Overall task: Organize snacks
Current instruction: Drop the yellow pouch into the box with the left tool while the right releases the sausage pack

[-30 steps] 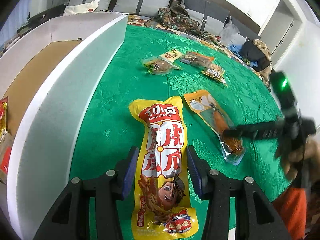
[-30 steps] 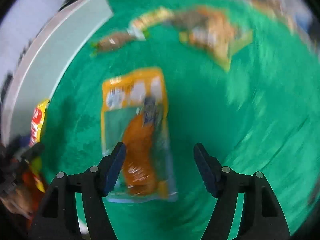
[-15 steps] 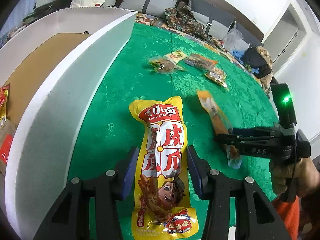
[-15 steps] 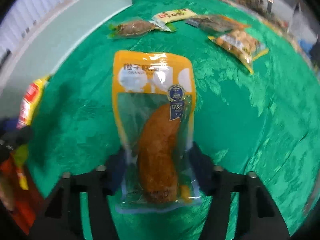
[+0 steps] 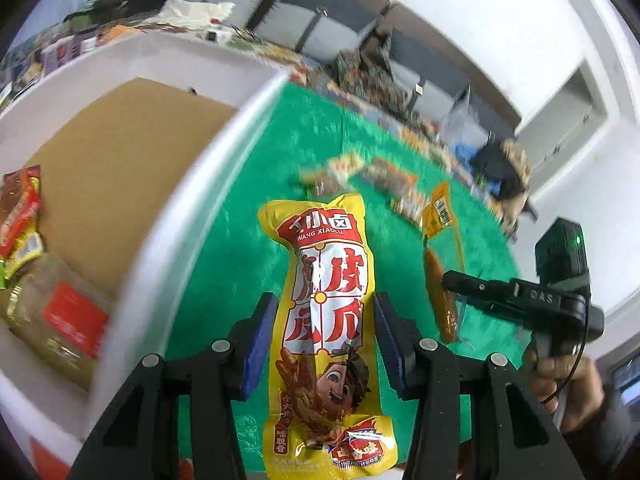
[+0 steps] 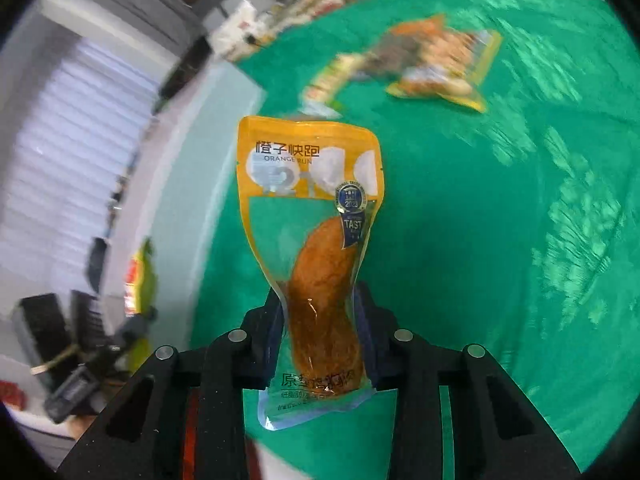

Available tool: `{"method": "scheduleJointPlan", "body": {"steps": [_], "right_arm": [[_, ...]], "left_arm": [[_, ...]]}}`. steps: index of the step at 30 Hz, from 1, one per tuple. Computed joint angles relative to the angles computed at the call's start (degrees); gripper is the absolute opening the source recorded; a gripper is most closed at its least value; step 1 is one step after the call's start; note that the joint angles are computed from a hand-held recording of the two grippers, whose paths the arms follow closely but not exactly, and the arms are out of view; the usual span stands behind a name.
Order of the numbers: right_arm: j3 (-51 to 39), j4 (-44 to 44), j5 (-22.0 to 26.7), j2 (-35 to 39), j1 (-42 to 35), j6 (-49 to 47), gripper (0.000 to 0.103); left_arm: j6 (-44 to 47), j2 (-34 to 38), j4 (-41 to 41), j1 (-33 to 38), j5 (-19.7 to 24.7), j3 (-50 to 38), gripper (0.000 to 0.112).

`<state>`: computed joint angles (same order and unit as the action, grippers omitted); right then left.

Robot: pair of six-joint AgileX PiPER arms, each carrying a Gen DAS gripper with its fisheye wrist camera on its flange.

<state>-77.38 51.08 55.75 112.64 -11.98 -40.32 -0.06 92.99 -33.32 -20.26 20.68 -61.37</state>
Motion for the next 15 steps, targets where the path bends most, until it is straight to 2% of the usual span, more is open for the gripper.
{"method": "scheduleJointPlan", "body": {"steps": [2,6,10,11,12,13,15], "right_arm": [[-0.9,3.4,2.7,-2.3,1.5,0.3,0.035],[-8.4,8.5,6.1,-3.6,9.5,3.7,0.036],[-17.3,8.7,4.1,-1.5,20.8,9.0,0.040],[-21.1,6.9,2.3,0.2,24.6,11.2,0.050],[-23.7,5.2,0.5,1.6,27.2,13.2,0.064],[-26.1,2.5,-1.4,2.9,29.5,15.8,0.068],[-33.6,-5.1,-2.3,7.4,33.9,23.7,0.072]], "left_arm": [[-0.9,-2.7,1.1,2.8,1.1,0.1,0.048],[-9.8,-7.4,13.0,10.3,4.1,-0.8,0.048],[-19.1,-6.5,27.0,18.0,7.3,-2.4,0.048],[-22.4,-5.5,31.4,19.1,8.2,-2.9,0.050],[-24.7,-4.8,34.5,20.2,8.4,-2.8,0.062],[-27.0,-4.4,37.2,21.3,8.5,-2.5,0.083],[-33.1,-5.1,43.2,22.6,7.7,-0.3,0.096]]}}
